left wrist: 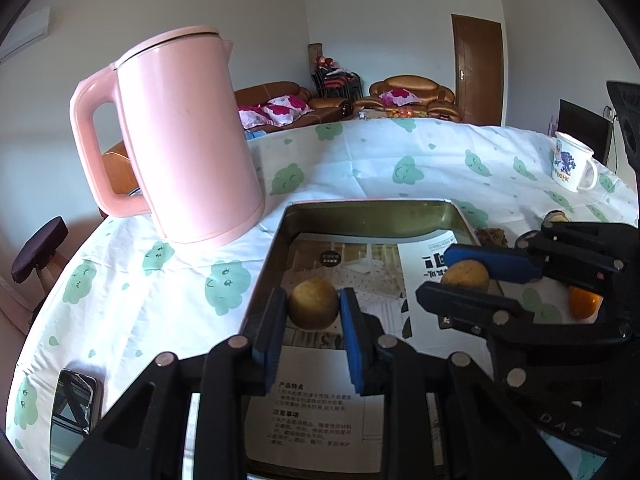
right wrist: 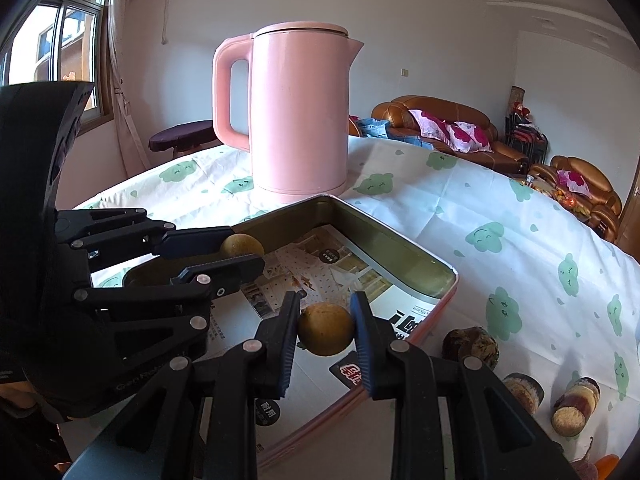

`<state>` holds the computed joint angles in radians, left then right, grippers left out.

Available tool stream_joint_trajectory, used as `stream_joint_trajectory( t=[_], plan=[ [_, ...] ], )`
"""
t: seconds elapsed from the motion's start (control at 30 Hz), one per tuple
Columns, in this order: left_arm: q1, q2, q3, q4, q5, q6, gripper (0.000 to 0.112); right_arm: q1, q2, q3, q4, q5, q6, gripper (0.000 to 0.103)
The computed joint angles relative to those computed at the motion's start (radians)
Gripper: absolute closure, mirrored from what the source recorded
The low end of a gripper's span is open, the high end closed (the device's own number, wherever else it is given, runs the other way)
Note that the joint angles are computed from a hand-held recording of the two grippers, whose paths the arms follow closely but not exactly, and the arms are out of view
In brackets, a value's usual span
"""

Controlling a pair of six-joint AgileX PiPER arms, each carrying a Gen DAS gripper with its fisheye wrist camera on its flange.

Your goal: Organize fruits

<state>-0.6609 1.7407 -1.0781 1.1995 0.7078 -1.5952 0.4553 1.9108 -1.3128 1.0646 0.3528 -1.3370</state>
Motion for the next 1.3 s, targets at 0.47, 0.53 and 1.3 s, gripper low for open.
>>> stream_joint_trajectory(
  t=[0.47, 0.53, 1.3],
  plan=[
    [-0.009, 0.009, -0.006, 0.011, 0.029, -0.019, 0.078, 0.034, 0.023, -0.036, -0.266, -0.015, 0.247, 0.074],
    [-0.014, 0.001, 0.007, 0.031, 0.041, -0.053, 0.072, 0.040, 0.015, -0.023, -0.276, -0.040, 0.262, 0.071],
    [-0.249, 0.008, -0.056, 0.194, 0.043, -0.236, 0.042, -0.341, -0.363, 0.444, 0.587, -0.101, -0.594, 0.052]
  ],
)
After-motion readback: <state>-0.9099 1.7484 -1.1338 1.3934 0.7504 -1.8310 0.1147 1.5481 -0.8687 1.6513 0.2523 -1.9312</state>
